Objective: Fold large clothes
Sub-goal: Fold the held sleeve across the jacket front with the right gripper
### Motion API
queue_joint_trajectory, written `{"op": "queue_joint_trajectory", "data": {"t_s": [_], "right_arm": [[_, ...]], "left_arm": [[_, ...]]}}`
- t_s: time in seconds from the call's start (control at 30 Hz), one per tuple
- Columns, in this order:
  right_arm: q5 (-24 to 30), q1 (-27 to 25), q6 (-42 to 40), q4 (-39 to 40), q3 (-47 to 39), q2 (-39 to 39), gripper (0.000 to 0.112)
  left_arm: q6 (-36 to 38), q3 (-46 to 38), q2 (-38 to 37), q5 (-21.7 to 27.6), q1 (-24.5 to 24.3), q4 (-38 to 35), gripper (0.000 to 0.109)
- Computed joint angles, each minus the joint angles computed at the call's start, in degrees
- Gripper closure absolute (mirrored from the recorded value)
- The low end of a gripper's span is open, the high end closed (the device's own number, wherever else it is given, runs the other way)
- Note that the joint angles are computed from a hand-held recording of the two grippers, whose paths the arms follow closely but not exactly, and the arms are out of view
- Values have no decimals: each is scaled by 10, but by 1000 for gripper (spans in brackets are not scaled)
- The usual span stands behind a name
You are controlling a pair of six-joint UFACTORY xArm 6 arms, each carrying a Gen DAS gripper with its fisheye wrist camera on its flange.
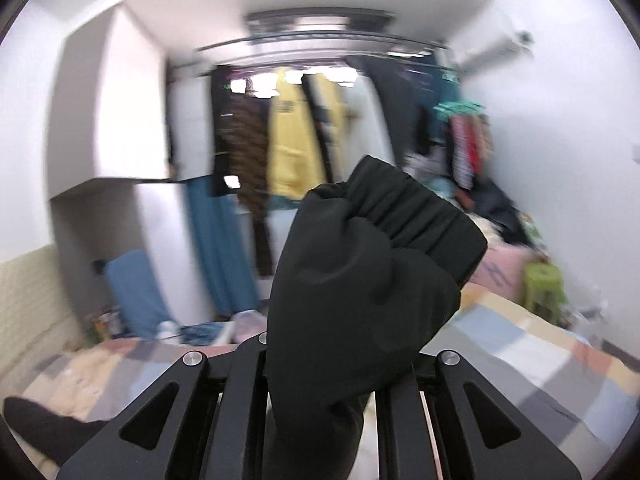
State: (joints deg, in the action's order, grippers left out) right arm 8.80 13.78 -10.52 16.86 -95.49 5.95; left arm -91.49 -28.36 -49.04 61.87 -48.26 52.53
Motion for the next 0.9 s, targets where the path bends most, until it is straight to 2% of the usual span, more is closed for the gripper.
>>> {"op": "queue_joint_trajectory", "data": {"t_s": [0.07,0.17,0.27,0.43,0.5,0.67,0.8,0.87,0.9], "right_arm": [[3,32,52,-58,4,-7,103],[20,89,115,-147,-5,4,103],[19,148,182,-270,-9,30,103],[23,225,218,-348,-18,98,103],[37,263,247,-387,-35,135,103],[39,313,247,-380,-37,212,103],[27,329,249,-365,-38,265,102],[32,331,253,-365,-35,288,102],[40,332,232,-338,-39,302,102]], "left_arm": [[9,4,-17,14,-4,-2,6],[11,27,-58,5,9,-12,6],[11,40,-85,16,14,-11,6],[21,60,-120,41,19,-6,6],[29,71,-135,34,37,-12,6],[43,94,-170,38,62,-27,6],[70,105,-177,42,94,-46,6],[85,117,-194,23,120,-65,6],[96,129,-209,-4,143,-84,6]]}}
